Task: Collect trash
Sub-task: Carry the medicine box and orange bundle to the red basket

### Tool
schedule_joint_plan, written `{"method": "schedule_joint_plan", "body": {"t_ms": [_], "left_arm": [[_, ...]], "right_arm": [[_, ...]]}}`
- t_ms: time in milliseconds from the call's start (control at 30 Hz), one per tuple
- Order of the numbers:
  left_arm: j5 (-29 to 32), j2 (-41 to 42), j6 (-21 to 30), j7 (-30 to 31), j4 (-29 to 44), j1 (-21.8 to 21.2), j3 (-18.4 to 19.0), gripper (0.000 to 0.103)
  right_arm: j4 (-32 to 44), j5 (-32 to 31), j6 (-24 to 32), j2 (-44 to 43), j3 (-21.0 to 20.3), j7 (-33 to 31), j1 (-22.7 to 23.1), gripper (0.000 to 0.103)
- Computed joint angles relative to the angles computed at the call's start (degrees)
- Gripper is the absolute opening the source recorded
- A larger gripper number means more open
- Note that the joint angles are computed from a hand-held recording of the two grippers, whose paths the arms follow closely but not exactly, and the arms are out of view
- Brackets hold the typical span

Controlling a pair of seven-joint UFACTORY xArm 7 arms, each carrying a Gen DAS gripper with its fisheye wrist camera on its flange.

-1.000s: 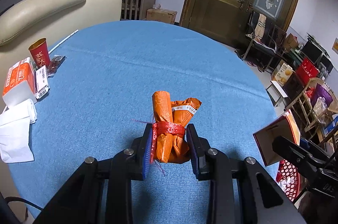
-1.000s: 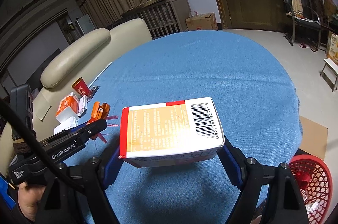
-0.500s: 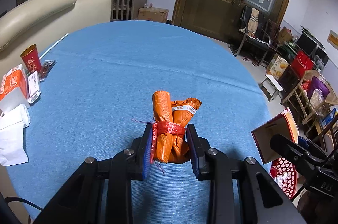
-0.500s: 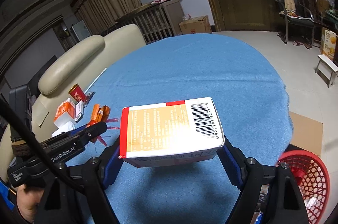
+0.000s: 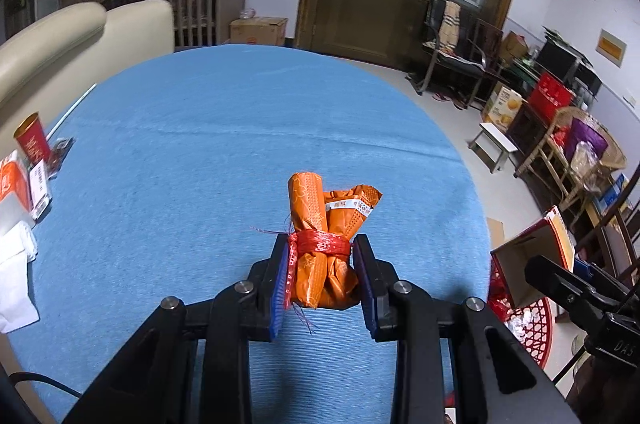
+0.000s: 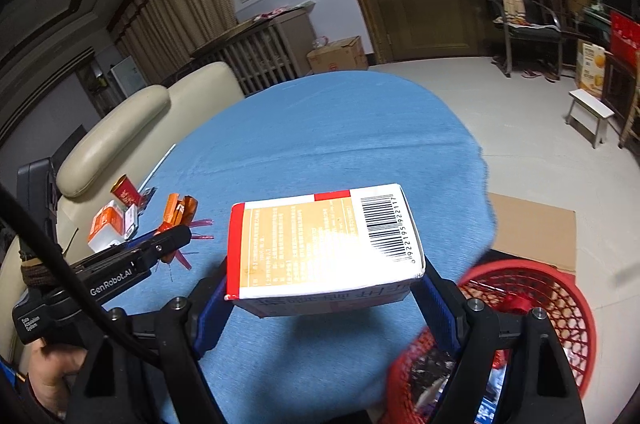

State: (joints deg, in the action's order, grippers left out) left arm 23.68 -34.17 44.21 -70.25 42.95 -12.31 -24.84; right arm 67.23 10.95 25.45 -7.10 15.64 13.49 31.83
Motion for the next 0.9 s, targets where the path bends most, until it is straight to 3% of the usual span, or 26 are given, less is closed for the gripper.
{"method": "schedule_joint_plan", "body": {"t_ms": [600, 900], "left_arm": [[4.47, 11.98, -3.67, 1.42, 9.55, -3.82, -2.02, 0.032], [7.46, 18.62, -3.10, 2.53, 15.00, -8.88, 0.02, 0.032]], "right_arm": [[-9.72, -1.28, 4.86, -10.80, -4.78, 1.45, -7.32, 0.084], [-12.62, 0.01, 8.23, -11.91, -6.55, -0.22, -9.05, 0.084]]}}
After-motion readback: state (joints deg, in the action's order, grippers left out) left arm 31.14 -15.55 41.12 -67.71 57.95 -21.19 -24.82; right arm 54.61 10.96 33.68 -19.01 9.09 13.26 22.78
